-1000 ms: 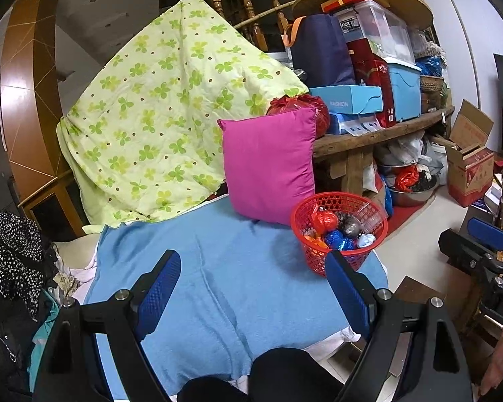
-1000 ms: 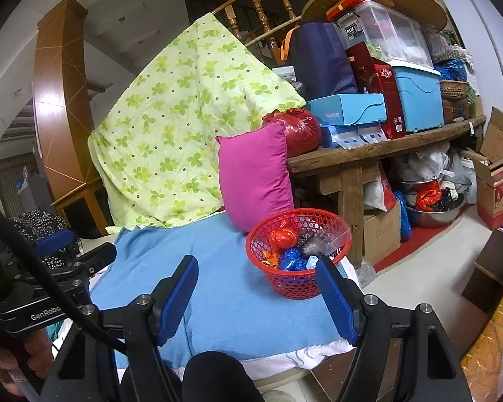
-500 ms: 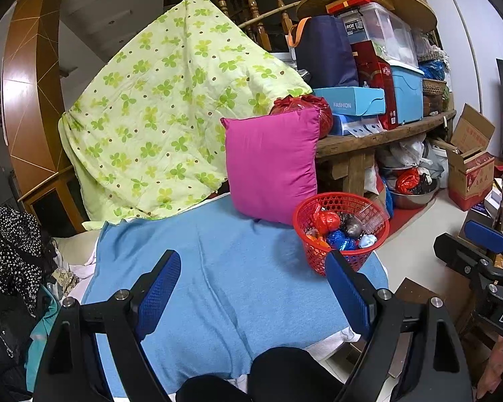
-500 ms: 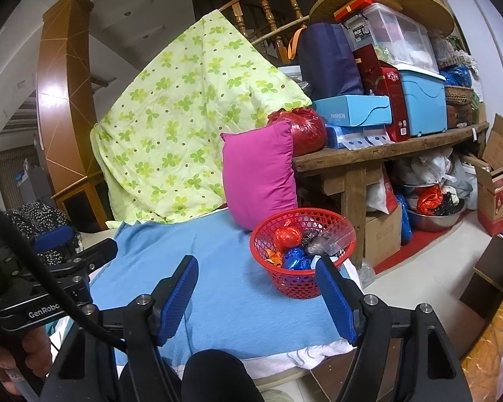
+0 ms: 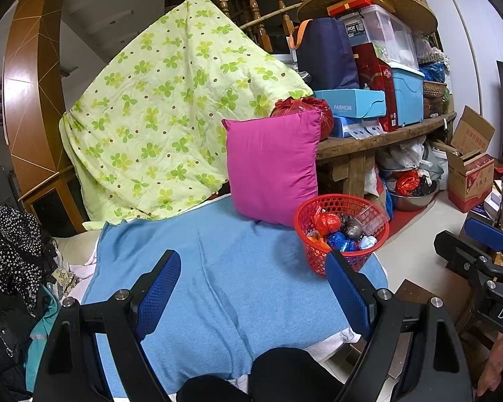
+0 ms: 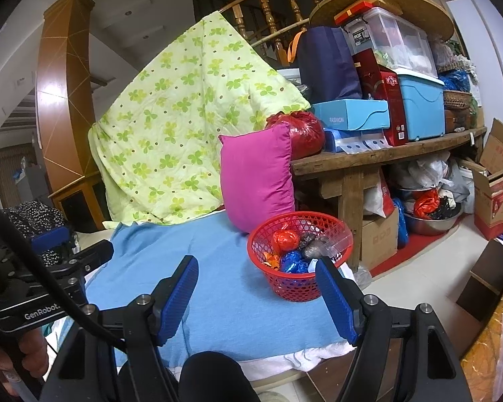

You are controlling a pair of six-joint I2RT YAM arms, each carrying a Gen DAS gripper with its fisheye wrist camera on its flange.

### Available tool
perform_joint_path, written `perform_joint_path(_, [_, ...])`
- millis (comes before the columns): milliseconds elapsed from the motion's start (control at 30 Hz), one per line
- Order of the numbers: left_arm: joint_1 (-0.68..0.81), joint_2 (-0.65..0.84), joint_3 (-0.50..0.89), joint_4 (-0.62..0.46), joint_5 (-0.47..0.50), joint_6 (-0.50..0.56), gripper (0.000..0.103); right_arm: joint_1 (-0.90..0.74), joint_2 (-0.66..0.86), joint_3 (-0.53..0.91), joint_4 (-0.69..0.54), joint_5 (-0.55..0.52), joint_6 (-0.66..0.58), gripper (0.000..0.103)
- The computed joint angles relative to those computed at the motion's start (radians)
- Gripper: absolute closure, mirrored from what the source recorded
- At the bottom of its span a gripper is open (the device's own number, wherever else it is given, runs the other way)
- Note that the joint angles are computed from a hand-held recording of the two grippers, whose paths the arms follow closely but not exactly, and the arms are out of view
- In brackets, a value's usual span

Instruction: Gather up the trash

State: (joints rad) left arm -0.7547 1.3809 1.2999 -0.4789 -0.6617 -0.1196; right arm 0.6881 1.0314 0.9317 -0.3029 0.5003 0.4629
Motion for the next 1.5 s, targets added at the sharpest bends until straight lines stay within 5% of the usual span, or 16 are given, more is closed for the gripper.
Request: perform_joint_path(1500, [-0.003, 0.001, -0.019, -0.005, 0.013, -0.026, 0.015, -0.011, 0.002, 0.009, -0.006, -0.005, 0.000, 0.028])
